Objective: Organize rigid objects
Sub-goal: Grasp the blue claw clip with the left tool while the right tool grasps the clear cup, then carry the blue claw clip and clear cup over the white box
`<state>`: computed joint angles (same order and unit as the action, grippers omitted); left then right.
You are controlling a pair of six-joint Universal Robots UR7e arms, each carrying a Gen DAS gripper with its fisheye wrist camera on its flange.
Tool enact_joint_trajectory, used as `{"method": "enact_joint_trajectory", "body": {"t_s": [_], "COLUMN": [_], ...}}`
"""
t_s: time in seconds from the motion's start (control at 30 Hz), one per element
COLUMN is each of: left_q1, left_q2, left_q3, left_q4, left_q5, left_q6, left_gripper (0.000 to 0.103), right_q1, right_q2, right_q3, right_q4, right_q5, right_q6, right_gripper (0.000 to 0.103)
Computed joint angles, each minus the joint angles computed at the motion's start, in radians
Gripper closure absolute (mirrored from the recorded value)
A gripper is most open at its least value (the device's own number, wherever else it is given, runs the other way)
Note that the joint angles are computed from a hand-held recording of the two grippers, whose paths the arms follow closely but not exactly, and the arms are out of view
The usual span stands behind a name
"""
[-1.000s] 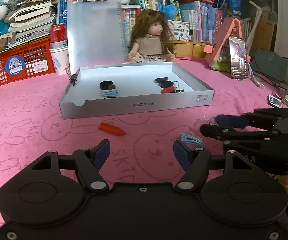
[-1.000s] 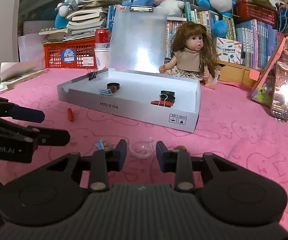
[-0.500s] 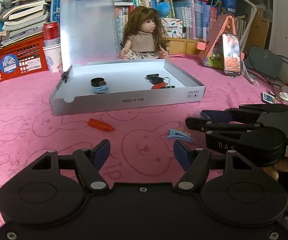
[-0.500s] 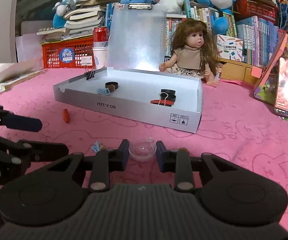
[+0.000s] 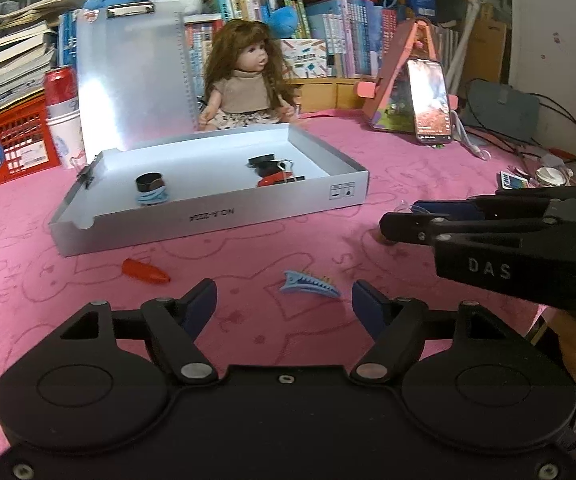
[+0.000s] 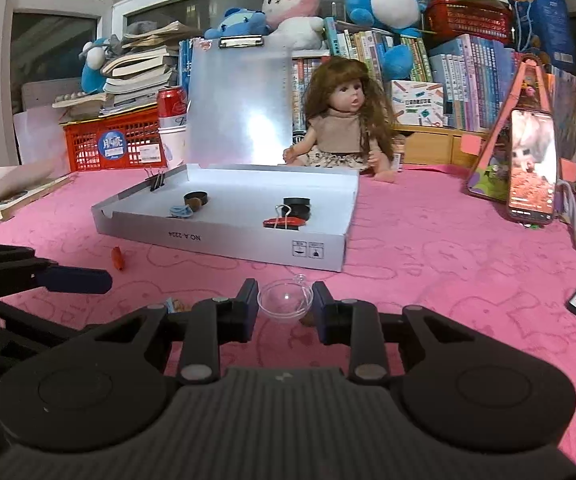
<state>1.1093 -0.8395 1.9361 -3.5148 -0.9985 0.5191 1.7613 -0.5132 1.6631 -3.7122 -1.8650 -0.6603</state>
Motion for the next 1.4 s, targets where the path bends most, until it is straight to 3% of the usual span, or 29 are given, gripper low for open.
{"method": "enact_joint_trajectory", "body": {"t_s": [0.4, 0.53, 0.7, 1.4], "left_q1": [0.007, 0.01, 0.02, -0.015], "left_q2": [0.037, 0.057, 0.052, 0.054], "left_q3": [-0.034, -0.064, -0.079, -0.109], "left_q4": [0.002, 0.014, 0.061, -0.091], "left_q5": [-0.016, -0.014, -0.038, 0.119], "left_q6": [0.06, 0.114, 0.071, 0.031], "left_gripper": [0.035, 0.05, 0.067, 0.068], "right_q1": [-0.004, -0.004, -0.009, -0.011], "right_q2": [0.006, 0.008, -0.001, -0.003], "right_q3": [0.016, 0.017, 0.027, -0.011], "right_q4": [-0.037, -0.05, -0.052, -0.002], "right_q5": [-0.015, -0.02, -0.025, -0.017], "right_q6": [0.005, -0.005, 0.008, 0.102], "right_gripper": [0.068, 0.068, 0.069, 0.069]}}
